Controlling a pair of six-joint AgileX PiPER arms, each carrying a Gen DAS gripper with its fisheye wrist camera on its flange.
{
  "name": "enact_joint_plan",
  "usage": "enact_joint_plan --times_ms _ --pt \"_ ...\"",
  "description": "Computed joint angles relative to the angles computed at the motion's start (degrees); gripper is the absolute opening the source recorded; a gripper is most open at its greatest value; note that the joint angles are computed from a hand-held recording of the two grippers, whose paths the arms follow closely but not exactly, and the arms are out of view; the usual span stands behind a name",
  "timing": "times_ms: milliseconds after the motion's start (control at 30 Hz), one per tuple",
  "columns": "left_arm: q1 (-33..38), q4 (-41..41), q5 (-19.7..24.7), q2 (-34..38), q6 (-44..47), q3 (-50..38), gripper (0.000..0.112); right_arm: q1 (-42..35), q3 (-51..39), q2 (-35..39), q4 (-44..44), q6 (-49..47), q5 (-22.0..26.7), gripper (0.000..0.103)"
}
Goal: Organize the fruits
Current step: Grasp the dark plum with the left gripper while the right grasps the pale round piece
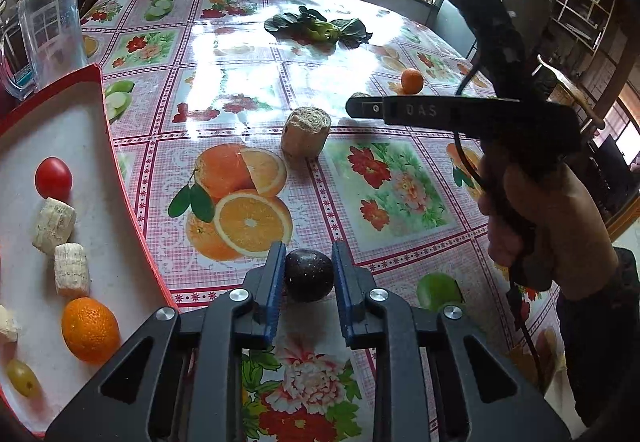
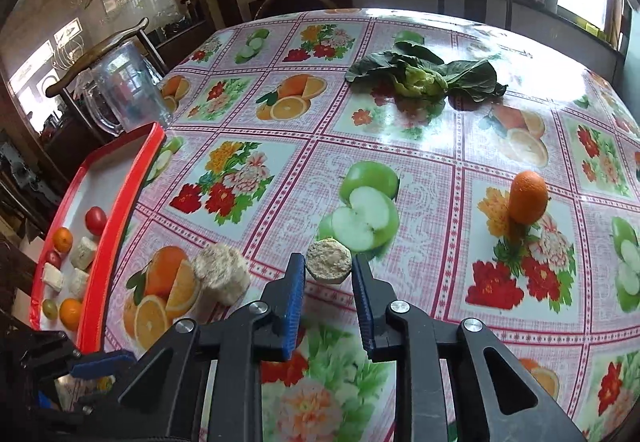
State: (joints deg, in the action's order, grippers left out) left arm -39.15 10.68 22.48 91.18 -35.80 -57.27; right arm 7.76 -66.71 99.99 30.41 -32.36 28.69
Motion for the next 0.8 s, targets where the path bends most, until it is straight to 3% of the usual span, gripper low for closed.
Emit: enact_joint_plan --times_ms 267,500,800 --pt "-2.10 3.47 -0.45 -2.23 -4.26 1.37 0.021 -3.74 13.30 -13.98 13.41 -12.70 4.82 0.024" --pt "-3.68 8.72 0.87 -5.74 -10.50 3.30 0.021 -2.70 19.74 -20.48 16.40 -14.44 5.86 0.024" --pt "-4.51 14.05 2.65 -10.37 -16.45 6.08 0.021 1.46 22.43 -23.60 16.25 -12.15 5.23 0.024"
